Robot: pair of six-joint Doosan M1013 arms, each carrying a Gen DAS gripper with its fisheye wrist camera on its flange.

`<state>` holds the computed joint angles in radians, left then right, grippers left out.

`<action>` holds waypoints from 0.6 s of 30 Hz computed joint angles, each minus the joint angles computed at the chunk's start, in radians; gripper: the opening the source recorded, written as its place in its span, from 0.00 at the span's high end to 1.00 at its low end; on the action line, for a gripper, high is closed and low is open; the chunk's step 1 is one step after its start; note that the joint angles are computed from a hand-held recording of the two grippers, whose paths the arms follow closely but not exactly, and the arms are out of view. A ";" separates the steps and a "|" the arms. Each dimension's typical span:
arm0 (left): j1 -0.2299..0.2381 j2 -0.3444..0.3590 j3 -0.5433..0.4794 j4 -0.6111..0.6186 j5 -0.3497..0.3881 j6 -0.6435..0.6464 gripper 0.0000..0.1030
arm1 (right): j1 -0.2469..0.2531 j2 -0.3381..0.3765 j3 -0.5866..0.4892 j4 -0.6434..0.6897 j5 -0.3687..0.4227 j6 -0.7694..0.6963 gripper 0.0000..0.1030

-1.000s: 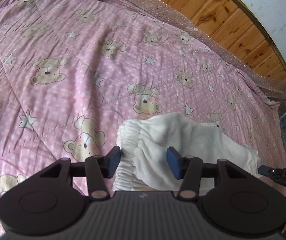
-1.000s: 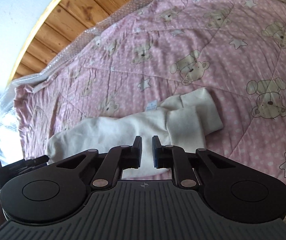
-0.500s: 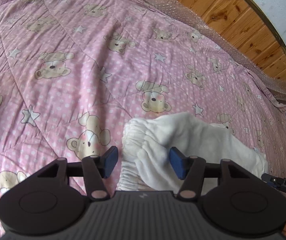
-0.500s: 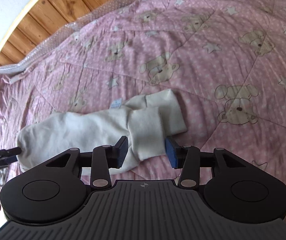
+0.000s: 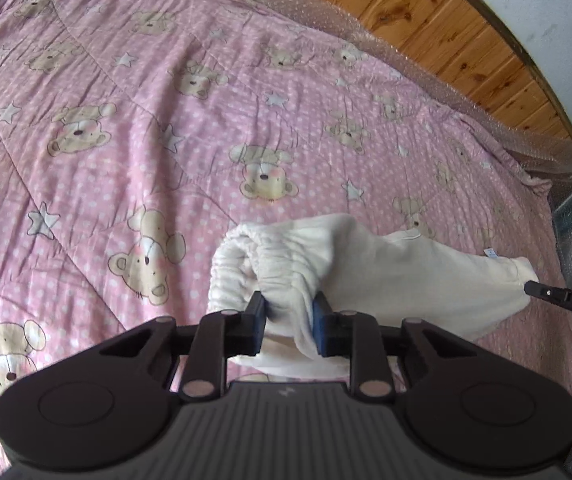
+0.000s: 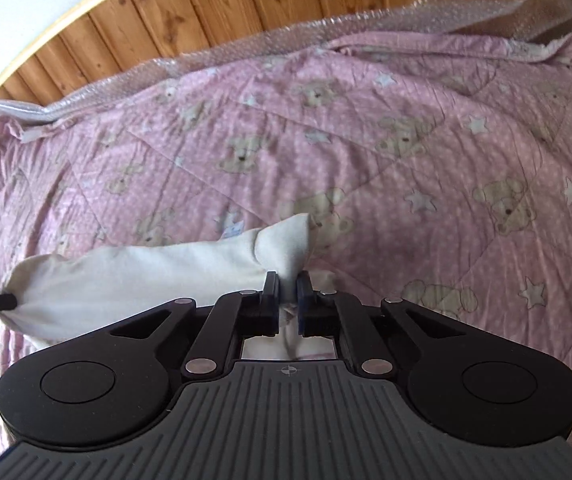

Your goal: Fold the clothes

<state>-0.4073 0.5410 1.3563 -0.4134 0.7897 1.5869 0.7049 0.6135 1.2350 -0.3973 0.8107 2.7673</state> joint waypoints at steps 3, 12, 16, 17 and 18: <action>-0.014 -0.005 0.011 0.055 -0.019 -0.013 0.77 | -0.006 -0.003 0.020 0.032 -0.031 -0.003 0.95; -0.008 -0.023 0.036 0.040 -0.017 0.008 0.67 | 0.002 0.030 -0.007 0.017 0.079 -0.017 0.56; 0.003 -0.076 0.071 0.018 -0.088 0.026 0.65 | 0.047 0.018 -0.039 -0.184 0.128 0.074 0.57; 0.005 -0.069 0.062 -0.011 -0.094 0.045 0.64 | 0.051 0.018 -0.048 -0.192 0.101 0.069 0.57; 0.007 -0.063 0.052 -0.040 -0.100 0.063 0.64 | 0.052 0.024 -0.060 -0.186 0.078 0.050 0.57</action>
